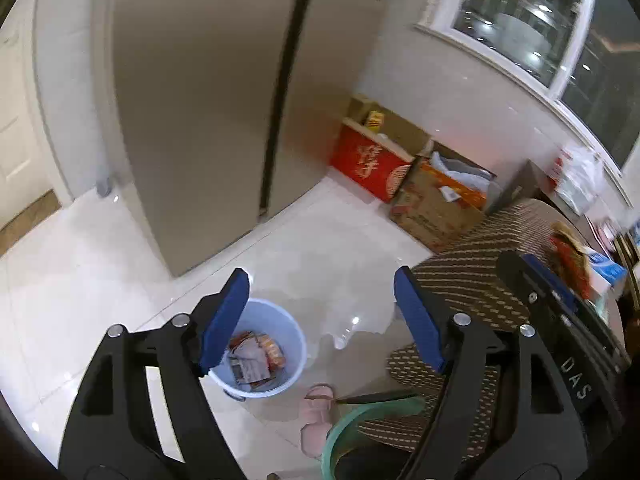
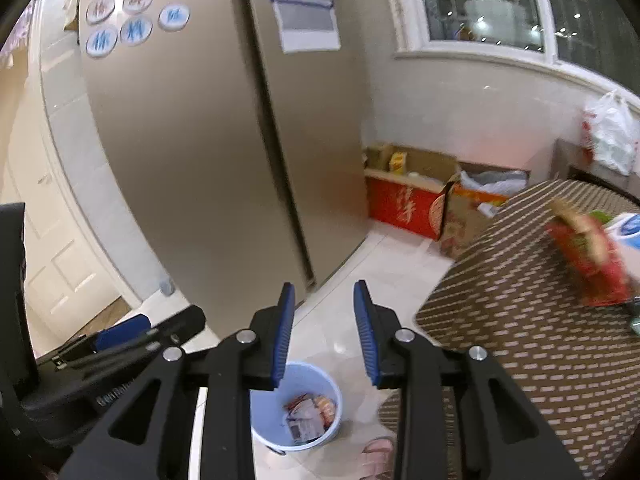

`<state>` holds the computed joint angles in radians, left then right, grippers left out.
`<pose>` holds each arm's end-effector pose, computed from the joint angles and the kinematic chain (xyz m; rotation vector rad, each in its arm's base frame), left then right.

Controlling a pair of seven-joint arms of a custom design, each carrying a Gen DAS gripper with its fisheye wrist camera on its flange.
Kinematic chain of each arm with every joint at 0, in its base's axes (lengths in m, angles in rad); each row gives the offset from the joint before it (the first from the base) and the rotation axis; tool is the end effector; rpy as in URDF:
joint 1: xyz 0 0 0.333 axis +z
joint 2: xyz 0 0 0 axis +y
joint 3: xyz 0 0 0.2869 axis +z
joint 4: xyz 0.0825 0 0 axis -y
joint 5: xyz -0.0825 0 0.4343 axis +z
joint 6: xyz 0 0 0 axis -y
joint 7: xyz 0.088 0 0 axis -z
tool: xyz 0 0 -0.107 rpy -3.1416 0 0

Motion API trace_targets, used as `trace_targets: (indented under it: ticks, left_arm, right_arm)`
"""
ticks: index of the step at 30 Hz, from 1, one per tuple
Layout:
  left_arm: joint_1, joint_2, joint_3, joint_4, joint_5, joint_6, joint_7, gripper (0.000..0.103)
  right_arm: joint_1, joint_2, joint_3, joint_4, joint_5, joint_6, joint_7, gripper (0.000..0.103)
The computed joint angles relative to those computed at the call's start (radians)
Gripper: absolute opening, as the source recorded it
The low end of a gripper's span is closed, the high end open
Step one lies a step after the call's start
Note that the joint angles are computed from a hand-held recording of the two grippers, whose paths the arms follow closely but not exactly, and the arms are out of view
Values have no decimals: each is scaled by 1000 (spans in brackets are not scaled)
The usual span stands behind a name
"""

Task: Collect trash
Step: 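Move both open tools back to the table, then grasp the red paper bag with the left tool while the right tool grasps the blue-white medicine box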

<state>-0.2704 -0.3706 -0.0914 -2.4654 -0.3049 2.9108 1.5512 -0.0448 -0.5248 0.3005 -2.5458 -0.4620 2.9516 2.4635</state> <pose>0.4991 -0.1707 0.4726 -1.7732 1.9274 -1.0511 0.4701 0.1588 0.4925 -1.4618 1.7662 -0.7526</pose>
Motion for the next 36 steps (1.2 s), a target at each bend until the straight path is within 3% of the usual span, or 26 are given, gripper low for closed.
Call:
trace_targets:
  ticks: [6, 13, 17, 23, 32, 36]
  left_arm:
    - [-67, -24, -45, 25, 2, -17, -9, 76]
    - [-178, 62, -79, 127, -55, -38, -2, 76]
    - [-158, 146, -158, 208, 19, -49, -81, 76]
    - [-176, 250, -190, 316, 31, -67, -103, 76]
    - [-152, 407, -223, 473, 288, -76, -339, 76]
    - [-146, 460, -234, 527, 226, -100, -279, 76]
  right_arm:
    - [-27, -232, -24, -125, 10, -89, 0, 32]
    - [-92, -494, -84, -278, 43, -189, -21, 34]
    - [-141, -589, -109, -338, 59, -245, -35, 36]
    - [-212, -618, -152, -382, 90, -226, -59, 37]
    - [-285, -534, -163, -366, 149, -153, -56, 52]
    - [-306, -453, -186, -337, 177, -110, -64, 53]
